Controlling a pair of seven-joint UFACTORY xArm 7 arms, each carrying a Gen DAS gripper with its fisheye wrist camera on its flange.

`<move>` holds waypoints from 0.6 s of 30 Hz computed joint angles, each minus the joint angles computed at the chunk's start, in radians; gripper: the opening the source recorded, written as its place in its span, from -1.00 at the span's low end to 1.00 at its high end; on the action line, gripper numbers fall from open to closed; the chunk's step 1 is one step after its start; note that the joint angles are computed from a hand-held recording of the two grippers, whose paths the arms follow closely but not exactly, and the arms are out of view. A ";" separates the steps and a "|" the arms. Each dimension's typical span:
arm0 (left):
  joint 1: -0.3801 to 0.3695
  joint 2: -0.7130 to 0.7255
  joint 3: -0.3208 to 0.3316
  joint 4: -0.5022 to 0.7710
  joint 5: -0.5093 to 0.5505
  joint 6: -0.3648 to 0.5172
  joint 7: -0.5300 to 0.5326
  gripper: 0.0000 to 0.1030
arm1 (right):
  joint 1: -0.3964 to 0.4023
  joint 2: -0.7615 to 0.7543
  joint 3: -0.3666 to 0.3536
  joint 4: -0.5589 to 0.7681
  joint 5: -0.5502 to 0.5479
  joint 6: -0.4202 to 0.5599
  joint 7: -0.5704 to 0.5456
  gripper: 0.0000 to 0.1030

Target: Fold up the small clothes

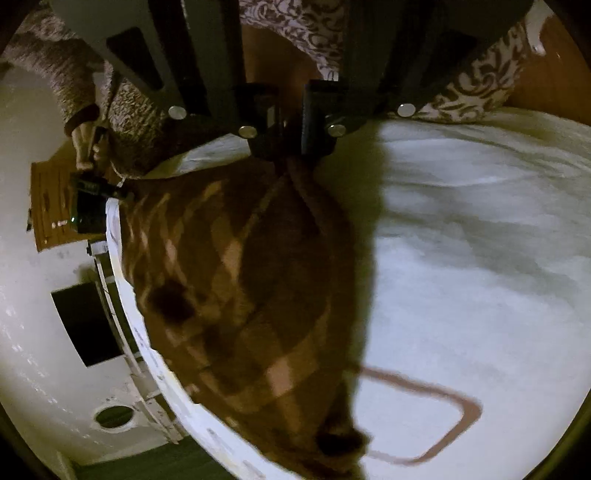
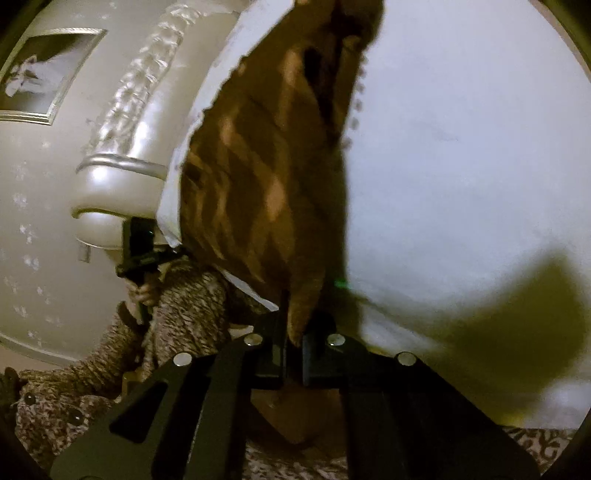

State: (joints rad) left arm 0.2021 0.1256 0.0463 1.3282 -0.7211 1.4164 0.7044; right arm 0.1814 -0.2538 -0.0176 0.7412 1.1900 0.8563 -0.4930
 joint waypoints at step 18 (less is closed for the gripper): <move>0.128 -0.136 0.116 -0.049 -0.480 0.259 0.003 -0.92 | 0.047 -0.311 -0.073 -0.117 0.258 0.008 -0.093 -0.92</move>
State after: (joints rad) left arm 0.3296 -0.0105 0.1622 1.2790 -1.2014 1.6755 0.7071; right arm 0.2282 -0.5649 -0.0904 0.6237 1.4476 0.8647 -0.5857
